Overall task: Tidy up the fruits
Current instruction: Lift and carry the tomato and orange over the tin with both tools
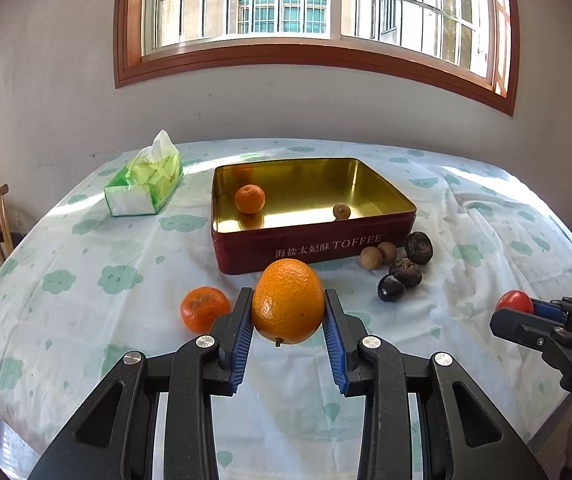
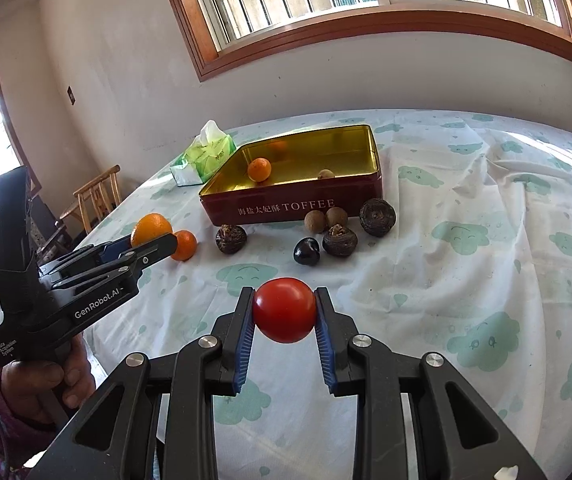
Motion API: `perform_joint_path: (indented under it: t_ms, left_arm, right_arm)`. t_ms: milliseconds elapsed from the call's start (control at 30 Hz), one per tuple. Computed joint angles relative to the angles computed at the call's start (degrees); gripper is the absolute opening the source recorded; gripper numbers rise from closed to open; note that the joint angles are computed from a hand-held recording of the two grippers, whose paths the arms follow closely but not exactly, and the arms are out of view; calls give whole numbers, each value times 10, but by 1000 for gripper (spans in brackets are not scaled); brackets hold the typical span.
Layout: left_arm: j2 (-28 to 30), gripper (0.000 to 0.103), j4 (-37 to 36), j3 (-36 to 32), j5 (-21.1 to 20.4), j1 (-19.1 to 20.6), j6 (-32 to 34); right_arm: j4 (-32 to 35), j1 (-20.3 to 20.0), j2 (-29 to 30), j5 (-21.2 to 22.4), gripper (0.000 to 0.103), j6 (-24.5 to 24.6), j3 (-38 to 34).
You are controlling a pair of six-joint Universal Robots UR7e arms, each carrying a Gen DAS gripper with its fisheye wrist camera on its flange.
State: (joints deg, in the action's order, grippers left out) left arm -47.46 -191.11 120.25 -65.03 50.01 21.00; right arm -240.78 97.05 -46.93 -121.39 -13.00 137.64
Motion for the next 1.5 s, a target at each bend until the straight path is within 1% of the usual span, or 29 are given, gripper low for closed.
perform_joint_path:
  t_ms: [300, 633, 1033, 1233, 1500]
  left_arm:
    - [31, 35, 27, -69, -2, -4, 13]
    - [64, 35, 42, -128, 2, -5, 23]
    - [114, 35, 70, -204, 10, 4, 37]
    - [138, 35, 110, -251, 7, 14, 21]
    - [170, 35, 163, -309, 9, 22, 5]
  right_arm:
    - [59, -18, -46, 28, 26, -12, -29]
    - [114, -30, -68, 50, 26, -34, -77]
    - [183, -54, -76, 73, 26, -52, -140]
    - [227, -71, -75, 87, 26, -62, -177]
    - [303, -95, -73, 102, 26, -68, -231]
